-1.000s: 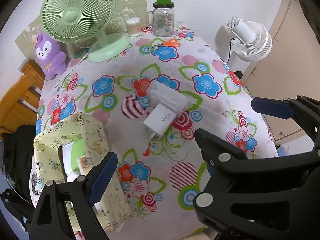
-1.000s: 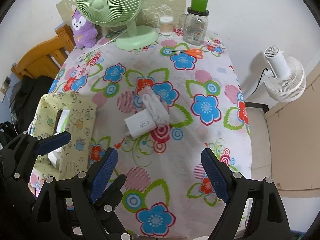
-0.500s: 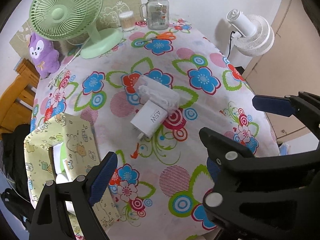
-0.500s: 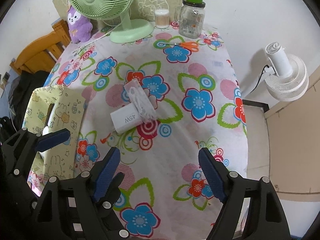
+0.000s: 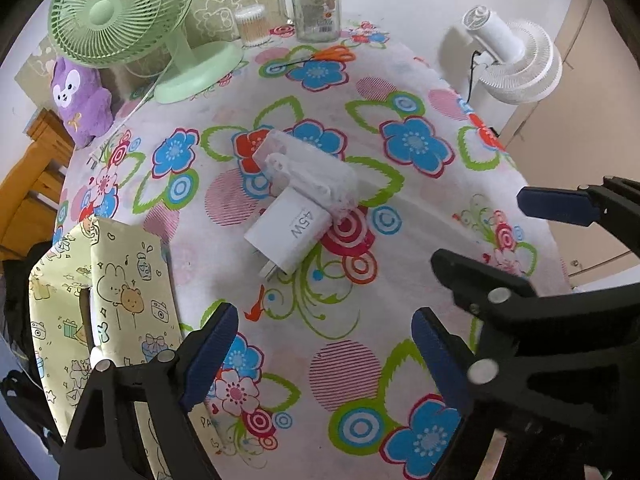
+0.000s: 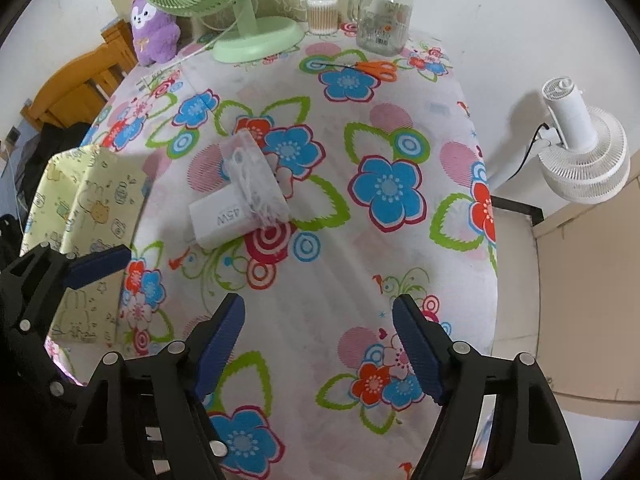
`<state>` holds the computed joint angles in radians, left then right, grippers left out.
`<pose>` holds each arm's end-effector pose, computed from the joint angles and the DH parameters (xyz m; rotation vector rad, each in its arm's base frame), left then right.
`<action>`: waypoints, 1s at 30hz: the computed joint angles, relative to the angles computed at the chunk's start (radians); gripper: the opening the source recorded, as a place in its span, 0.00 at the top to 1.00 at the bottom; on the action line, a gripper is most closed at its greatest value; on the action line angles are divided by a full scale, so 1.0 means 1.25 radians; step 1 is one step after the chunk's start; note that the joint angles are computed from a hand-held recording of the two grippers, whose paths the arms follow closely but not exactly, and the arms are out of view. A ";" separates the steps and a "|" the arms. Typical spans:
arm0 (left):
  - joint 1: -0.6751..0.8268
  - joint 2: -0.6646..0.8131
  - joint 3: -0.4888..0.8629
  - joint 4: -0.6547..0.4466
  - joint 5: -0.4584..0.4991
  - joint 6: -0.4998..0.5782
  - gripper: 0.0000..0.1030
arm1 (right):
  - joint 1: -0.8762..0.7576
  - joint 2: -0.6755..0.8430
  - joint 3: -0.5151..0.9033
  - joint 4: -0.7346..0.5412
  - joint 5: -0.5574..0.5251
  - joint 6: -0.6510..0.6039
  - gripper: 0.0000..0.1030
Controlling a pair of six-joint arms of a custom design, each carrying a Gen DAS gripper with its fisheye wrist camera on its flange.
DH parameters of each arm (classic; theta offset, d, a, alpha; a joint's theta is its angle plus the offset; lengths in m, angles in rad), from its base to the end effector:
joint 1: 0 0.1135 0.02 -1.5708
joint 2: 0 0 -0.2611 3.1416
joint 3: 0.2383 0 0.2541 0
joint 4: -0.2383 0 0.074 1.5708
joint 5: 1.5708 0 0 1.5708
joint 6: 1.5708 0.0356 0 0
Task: Organize rigid objects
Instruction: 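Close the left tool on the white charger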
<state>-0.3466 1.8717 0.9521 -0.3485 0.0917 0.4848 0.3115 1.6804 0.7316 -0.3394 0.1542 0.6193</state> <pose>0.3068 -0.1143 0.0984 1.1617 2.5826 -0.0998 0.2602 0.0780 0.1025 0.4630 2.7825 -0.0147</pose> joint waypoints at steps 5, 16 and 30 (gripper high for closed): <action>-0.002 0.047 0.020 0.024 -0.022 0.001 0.16 | -0.022 0.044 0.006 0.034 -0.014 -0.046 0.26; 0.010 0.149 0.095 0.070 -0.051 0.013 0.16 | -0.068 0.145 0.069 0.074 -0.056 -0.112 0.26; 0.001 0.246 0.198 0.053 -0.058 0.047 0.18 | -0.094 0.232 0.169 0.055 -0.085 -0.166 0.27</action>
<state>-0.3455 2.1788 1.1990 -0.2823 0.0193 0.5440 0.1943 1.9708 0.9433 -0.2704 0.0480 0.4117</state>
